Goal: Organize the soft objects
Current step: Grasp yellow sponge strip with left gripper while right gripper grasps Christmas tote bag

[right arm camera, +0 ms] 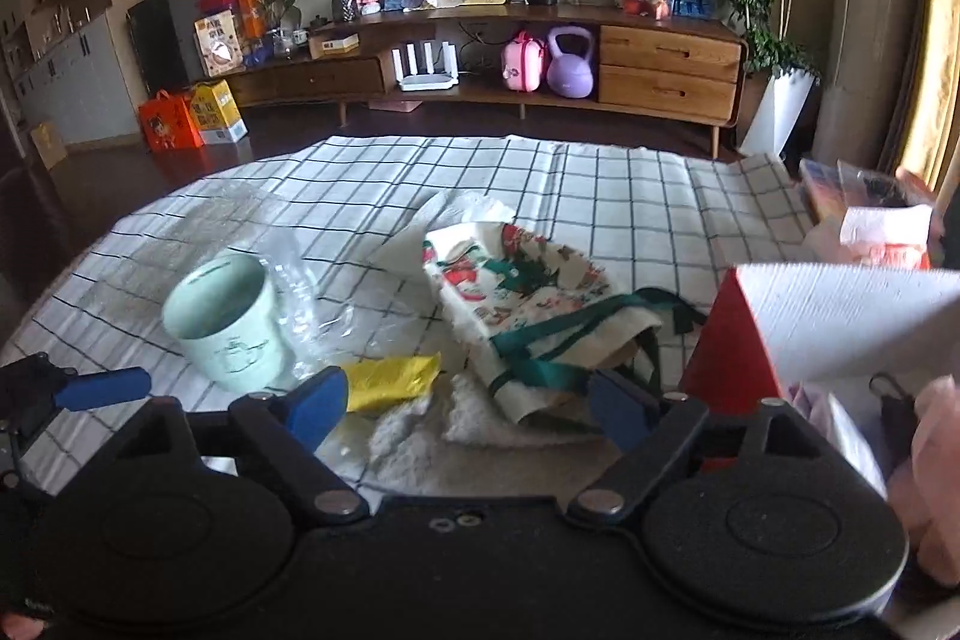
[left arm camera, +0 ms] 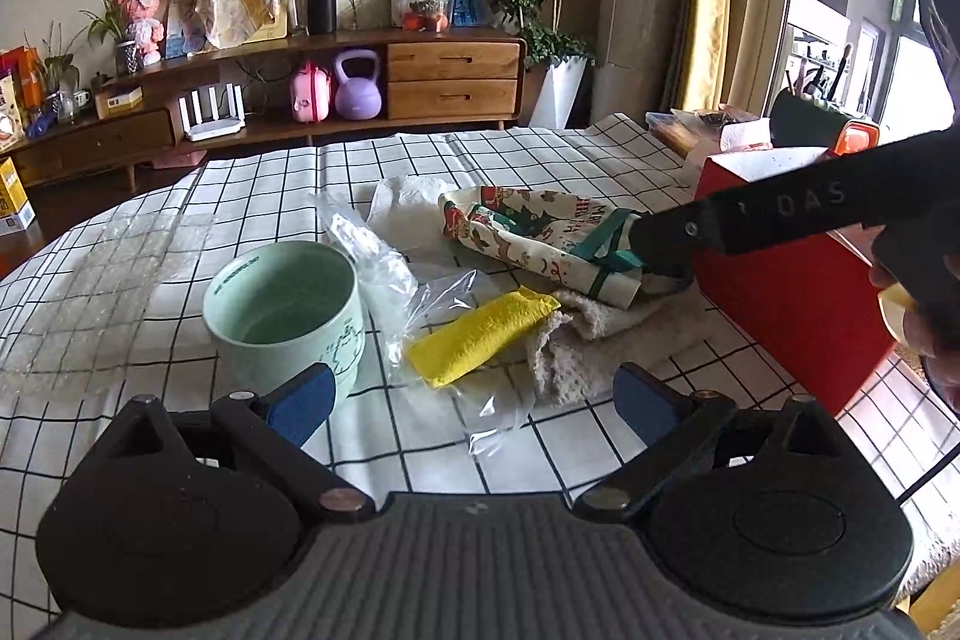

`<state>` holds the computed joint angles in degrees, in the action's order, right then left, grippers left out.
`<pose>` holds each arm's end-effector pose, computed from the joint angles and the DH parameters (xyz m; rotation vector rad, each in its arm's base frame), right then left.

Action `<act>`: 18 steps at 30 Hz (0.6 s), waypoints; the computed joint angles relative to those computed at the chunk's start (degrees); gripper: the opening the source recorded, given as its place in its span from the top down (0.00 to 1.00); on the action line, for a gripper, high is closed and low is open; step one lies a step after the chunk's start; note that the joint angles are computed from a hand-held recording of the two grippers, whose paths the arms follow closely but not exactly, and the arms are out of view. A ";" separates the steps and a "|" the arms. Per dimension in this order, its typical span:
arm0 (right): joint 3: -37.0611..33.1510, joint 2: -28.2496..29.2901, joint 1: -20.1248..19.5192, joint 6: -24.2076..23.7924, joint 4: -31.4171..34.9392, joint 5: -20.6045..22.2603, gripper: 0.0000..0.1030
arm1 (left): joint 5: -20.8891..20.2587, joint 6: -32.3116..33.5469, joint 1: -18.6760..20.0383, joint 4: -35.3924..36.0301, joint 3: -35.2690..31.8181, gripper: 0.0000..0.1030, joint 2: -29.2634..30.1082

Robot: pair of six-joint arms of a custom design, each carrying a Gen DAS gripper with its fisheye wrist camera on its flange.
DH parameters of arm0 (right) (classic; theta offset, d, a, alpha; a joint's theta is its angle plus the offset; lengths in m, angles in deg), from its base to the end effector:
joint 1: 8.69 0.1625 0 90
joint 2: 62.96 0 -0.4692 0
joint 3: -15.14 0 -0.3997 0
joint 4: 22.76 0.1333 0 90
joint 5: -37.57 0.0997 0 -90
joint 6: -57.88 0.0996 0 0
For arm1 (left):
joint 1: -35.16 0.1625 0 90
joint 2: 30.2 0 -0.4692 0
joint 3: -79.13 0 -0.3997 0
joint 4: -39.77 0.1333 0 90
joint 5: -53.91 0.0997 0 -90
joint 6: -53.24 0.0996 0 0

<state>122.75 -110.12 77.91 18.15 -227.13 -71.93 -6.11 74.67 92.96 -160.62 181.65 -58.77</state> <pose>0.0613 -0.6555 0.1841 0.5321 -2.2739 0.9536 -0.1936 -0.6510 -0.0074 0.9470 2.3704 -0.8972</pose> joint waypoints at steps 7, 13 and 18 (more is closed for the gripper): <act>-6.14 2.35 -0.65 -2.15 4.54 -0.76 0.24 | 0.34 1.13 0.40 2.65 -6.21 0.34 3.70; -10.22 4.66 -1.18 -4.18 8.01 -0.41 0.32 | 1.20 3.96 1.05 6.73 -11.23 0.37 6.11; -12.59 6.27 -1.42 -5.13 9.86 -0.07 0.41 | 2.42 8.39 1.12 8.02 -13.76 0.43 8.13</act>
